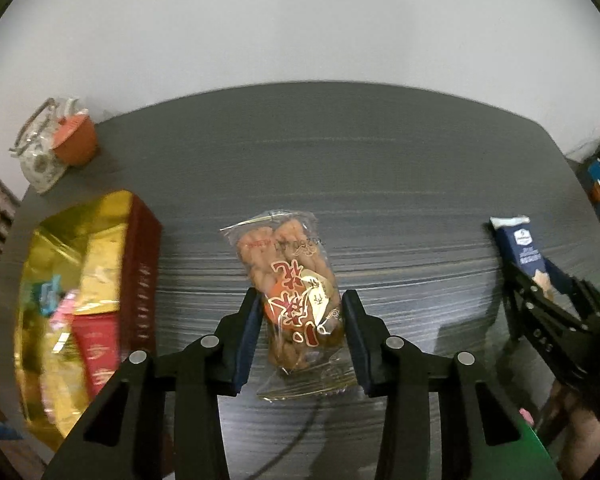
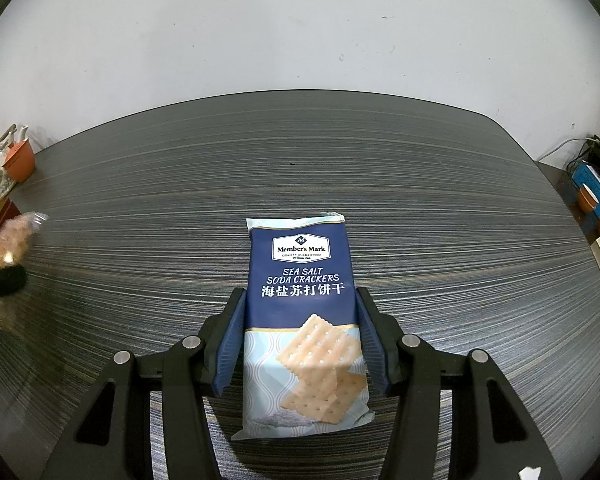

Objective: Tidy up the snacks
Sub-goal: 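Carry the snack bag with the left gripper into the tin and release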

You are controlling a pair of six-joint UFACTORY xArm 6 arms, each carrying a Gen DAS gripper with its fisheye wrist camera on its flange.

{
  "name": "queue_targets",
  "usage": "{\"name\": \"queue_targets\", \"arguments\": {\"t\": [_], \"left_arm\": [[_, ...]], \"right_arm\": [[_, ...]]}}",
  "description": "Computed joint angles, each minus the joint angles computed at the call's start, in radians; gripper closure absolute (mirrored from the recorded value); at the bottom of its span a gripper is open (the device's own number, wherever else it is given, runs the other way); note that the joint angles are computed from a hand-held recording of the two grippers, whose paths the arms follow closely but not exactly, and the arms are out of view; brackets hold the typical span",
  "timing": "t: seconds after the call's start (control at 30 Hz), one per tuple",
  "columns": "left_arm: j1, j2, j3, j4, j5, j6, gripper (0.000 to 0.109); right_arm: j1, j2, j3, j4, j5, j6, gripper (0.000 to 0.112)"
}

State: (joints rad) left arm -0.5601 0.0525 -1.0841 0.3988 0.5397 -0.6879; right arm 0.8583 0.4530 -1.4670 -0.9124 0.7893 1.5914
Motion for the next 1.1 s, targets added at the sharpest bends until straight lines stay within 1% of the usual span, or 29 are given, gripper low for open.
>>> {"name": "queue_targets", "arguments": {"t": [0.17,0.2,0.3,0.43,0.63,0.8,0.93,1.1], "left_arm": [[0.029,-0.12,0.066,-0.01,0.034,0.015,0.067],[0.038,-0.135,0.055,-0.018,0.053,0.028,0.067],[0.068,-0.219,0.11,-0.009,0.063,0.043,0.067],[0.139,-0.297,0.163,0.002,0.079,0.088,0.067],[0.265,-0.367,0.245,-0.015,0.073,0.149,0.067],[0.347,-0.392,0.3,-0.052,0.062,0.198,0.067],[0.383,-0.402,0.338,-0.084,0.045,0.231,0.067],[0.408,-0.399,0.37,-0.1,0.022,0.255,0.067]], "right_arm": [[-0.001,-0.005,0.006,-0.001,-0.002,0.001,0.062],[-0.002,-0.005,0.006,-0.001,-0.002,0.0,0.062],[-0.001,-0.004,0.005,-0.001,-0.001,0.0,0.062],[-0.002,-0.007,0.011,-0.003,-0.003,0.003,0.063],[-0.001,-0.005,0.008,-0.004,-0.002,0.002,0.065],[0.0,-0.008,0.012,-0.006,0.002,0.003,0.066],[0.005,-0.012,0.012,-0.004,0.011,0.002,0.066],[0.01,-0.005,-0.006,0.015,0.027,-0.003,0.066]]}}
